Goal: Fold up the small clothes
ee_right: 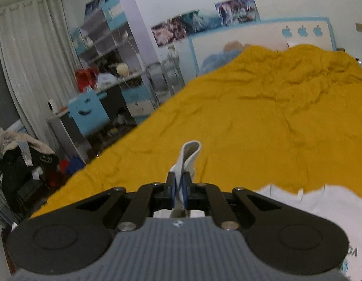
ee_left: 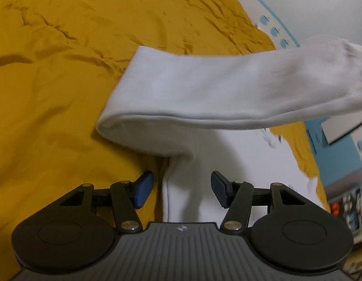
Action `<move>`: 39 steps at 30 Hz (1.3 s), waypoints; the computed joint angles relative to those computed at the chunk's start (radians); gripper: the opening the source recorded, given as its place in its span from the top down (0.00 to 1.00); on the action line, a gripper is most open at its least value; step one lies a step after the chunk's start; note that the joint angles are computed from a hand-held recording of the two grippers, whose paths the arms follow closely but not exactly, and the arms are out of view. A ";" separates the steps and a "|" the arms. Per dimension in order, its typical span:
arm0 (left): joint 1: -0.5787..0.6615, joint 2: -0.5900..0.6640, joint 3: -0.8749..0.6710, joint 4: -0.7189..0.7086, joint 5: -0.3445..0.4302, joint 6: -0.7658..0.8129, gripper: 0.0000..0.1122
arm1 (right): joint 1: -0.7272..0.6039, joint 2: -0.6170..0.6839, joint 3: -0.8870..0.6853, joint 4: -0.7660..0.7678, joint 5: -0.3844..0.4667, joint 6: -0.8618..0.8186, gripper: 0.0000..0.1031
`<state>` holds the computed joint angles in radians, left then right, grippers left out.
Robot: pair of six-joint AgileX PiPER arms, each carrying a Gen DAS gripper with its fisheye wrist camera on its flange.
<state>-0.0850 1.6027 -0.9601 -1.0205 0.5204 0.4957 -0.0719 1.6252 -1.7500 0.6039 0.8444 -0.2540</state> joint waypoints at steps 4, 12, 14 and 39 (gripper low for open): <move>-0.059 0.034 -0.032 0.149 -0.071 -0.098 0.61 | -0.080 0.019 -0.099 0.027 0.034 0.012 1.00; -0.101 0.042 -0.047 0.377 -0.098 -0.289 0.76 | -0.415 0.021 -0.010 0.065 0.028 -0.038 1.00; -0.111 0.039 -0.043 0.405 -0.108 -0.302 0.76 | -0.487 0.012 0.102 0.030 -0.008 -0.055 1.00; 0.059 0.241 -0.417 0.039 0.210 -0.115 0.55 | -0.725 0.122 0.388 0.057 -0.020 -0.274 0.68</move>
<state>-0.0256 1.8442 -1.3773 -0.9812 0.7308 0.3807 -0.7973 1.7467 -1.3622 0.6613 0.8249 -0.5279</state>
